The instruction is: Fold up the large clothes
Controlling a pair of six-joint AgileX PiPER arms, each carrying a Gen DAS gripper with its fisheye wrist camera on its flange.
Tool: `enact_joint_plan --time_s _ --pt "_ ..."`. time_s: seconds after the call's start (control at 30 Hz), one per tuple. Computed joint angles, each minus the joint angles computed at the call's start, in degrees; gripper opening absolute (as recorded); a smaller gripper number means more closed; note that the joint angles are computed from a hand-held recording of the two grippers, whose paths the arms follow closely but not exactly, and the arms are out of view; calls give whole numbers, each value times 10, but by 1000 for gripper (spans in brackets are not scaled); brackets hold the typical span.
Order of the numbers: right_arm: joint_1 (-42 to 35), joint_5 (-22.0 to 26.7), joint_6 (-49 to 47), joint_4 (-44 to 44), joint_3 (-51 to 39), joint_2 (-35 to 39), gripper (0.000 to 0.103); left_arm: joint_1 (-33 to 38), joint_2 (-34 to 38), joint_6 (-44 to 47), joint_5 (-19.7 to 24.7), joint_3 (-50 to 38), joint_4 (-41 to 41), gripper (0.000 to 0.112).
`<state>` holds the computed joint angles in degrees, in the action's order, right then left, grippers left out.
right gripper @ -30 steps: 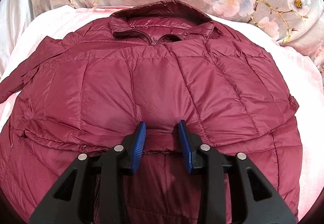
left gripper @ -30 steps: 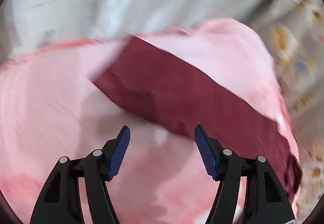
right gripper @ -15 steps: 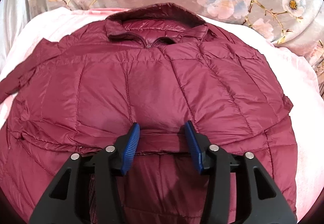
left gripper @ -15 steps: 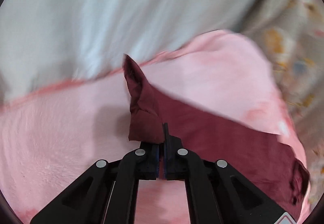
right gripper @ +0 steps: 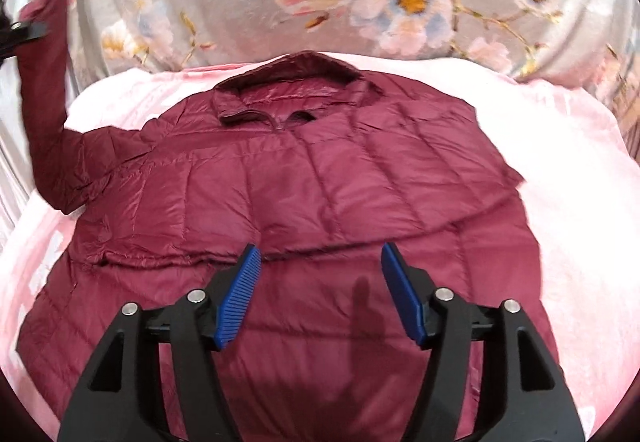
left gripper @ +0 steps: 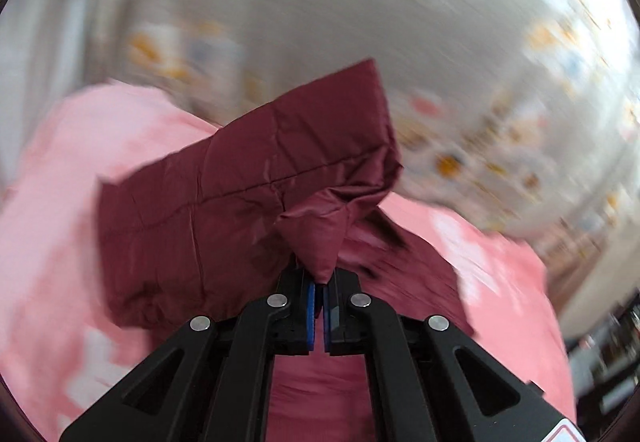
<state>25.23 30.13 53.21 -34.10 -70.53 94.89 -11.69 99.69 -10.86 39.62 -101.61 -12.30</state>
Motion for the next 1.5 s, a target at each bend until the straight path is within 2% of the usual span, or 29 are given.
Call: enact_joint_plan --time_s 0.1,0.2,0.27,0.3,0.33,0.37,0.43,0.5,0.63,0.7,0.83,0.97,1.03,1.1,1.13,1.33,1.5 --pt "-20 -7 5 5 36 -34 61 -60 59 -21 23 -40 -7 1" --pt "-37 -13 -4 15 59 -58 61 -87 111 -26 36 -72 -36 1" --pt "-51 -21 -20 30 70 -70 63 -102 138 -44 38 -84 -38 10" --pt "-58 -27 -31 43 74 -74 64 -104 142 -51 34 -77 -44 19" --pt "-69 -36 -51 67 78 -78 67 -106 133 -53 23 -56 -55 33" --pt "-75 -42 -66 85 80 -80 68 -102 135 -47 12 -45 -84 40" --pt "-87 -52 -94 121 82 -81 68 -76 102 16 -18 22 -172 49" --pt "-104 -61 -161 194 71 -76 68 -48 77 56 -32 65 -220 54" --pt "-132 -56 -293 338 26 -47 74 11 39 38 -46 118 -206 55" --pt "-141 -42 -327 383 -1 -24 75 64 29 49 -52 151 -226 55" --pt "-144 -11 -316 392 -41 18 75 157 33 91 -41 189 -298 55" --pt "-141 2 -288 388 -55 50 74 235 61 158 -5 206 -405 55" --pt "-135 8 -281 374 -61 60 51 259 84 192 18 205 -467 55" --pt "-128 17 -277 357 -76 66 10 270 103 205 28 199 -504 55" --pt "-127 18 -285 358 -86 64 5 274 113 203 33 190 -512 55" --pt "-131 49 -326 330 -189 44 2 263 148 168 30 139 -508 55" --pt "-144 108 -375 313 -322 67 2 238 189 108 24 74 -458 55"
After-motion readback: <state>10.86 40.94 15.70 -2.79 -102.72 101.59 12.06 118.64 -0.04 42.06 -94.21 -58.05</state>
